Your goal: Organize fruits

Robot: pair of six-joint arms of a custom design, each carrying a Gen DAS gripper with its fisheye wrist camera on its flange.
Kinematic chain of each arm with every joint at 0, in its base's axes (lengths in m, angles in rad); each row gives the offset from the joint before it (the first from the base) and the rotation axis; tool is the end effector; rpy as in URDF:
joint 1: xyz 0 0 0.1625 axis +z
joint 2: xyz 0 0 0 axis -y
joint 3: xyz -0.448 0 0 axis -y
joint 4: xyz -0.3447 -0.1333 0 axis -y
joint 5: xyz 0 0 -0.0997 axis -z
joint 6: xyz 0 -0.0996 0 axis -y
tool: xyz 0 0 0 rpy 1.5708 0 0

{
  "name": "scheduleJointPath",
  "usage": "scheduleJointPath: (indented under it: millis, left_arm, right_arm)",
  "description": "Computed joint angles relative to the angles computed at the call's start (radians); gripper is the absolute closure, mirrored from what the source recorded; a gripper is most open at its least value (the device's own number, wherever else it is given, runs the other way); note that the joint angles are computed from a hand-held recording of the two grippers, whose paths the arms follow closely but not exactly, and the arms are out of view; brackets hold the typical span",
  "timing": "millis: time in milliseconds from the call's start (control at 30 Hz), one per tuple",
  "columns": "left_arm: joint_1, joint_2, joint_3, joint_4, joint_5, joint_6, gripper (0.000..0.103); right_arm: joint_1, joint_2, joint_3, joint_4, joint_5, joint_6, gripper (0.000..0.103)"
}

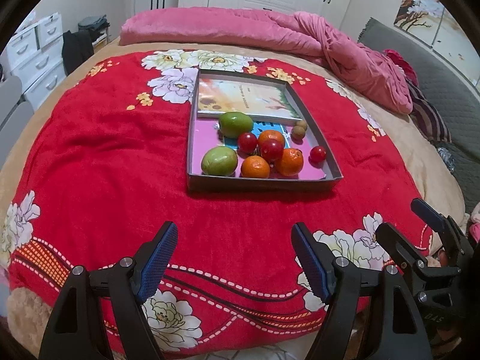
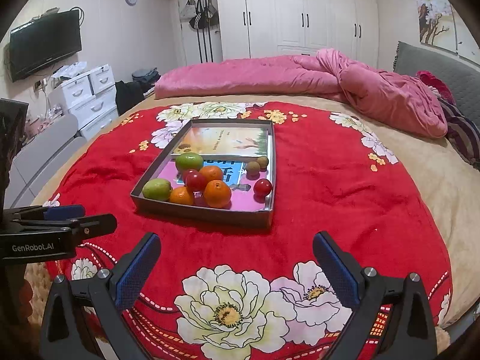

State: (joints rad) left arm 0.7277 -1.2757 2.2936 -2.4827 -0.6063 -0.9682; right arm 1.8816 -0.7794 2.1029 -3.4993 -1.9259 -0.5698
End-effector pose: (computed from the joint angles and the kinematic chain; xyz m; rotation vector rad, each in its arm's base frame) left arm -0.1589 -0.4297 0.2308 -0.0808 2.3217 -0.8804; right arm 0.2585 -0.4822 0.1231 0.9837 -2.4321 0.7499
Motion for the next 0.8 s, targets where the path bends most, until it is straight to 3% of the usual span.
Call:
scheduleJointPath:
  millis: [800]
  left_arm:
    - [-0.005, -0.002, -0.012, 0.06, 0.014, -0.031, 0.024]
  right_arm:
    - [0.002, 0.009, -0.004, 0.001, -0.002, -0.003, 0.001]
